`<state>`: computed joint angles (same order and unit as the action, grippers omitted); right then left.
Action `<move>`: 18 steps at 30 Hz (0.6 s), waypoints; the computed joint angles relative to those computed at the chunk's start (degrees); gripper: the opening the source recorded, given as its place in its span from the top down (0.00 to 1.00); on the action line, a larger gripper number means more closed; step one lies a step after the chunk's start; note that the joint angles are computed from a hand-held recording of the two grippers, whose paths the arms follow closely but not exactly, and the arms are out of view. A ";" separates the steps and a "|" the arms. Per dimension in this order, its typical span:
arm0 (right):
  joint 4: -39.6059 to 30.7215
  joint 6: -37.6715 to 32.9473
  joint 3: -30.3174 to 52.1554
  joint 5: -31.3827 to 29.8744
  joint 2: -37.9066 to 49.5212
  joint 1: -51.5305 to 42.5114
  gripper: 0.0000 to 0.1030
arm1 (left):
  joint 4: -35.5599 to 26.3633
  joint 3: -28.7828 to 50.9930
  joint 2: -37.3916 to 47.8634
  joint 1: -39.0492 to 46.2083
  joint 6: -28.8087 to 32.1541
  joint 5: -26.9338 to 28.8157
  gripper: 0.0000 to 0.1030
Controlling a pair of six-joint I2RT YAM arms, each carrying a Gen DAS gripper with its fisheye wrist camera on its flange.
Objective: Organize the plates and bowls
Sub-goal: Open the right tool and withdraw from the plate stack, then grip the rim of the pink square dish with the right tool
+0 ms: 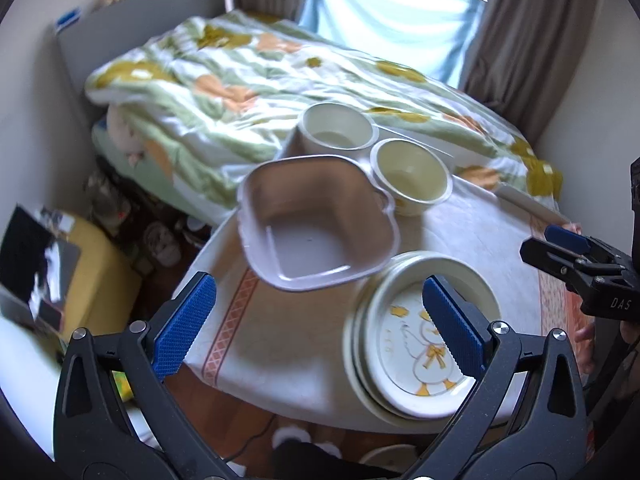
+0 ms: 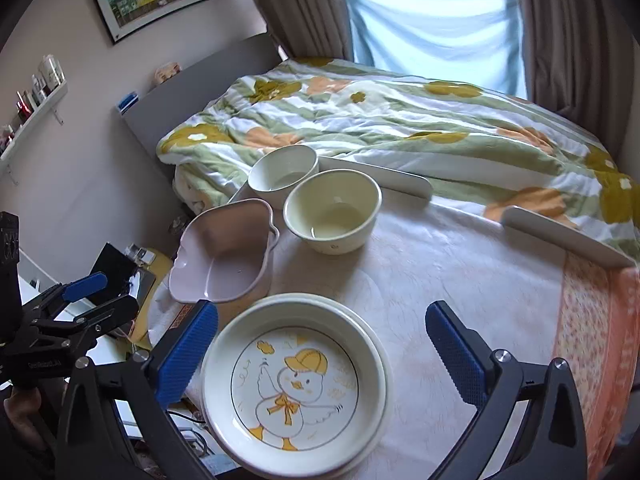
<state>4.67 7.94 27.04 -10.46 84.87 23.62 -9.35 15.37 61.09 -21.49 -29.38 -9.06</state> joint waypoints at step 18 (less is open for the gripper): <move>-6.00 5.41 32.80 -4.07 39.59 8.43 0.35 | 26.70 10.80 47.26 27.96 12.78 24.72 0.37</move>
<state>-1.32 13.35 59.83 -14.53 124.46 32.05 17.35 26.16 108.35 6.47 -16.60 15.66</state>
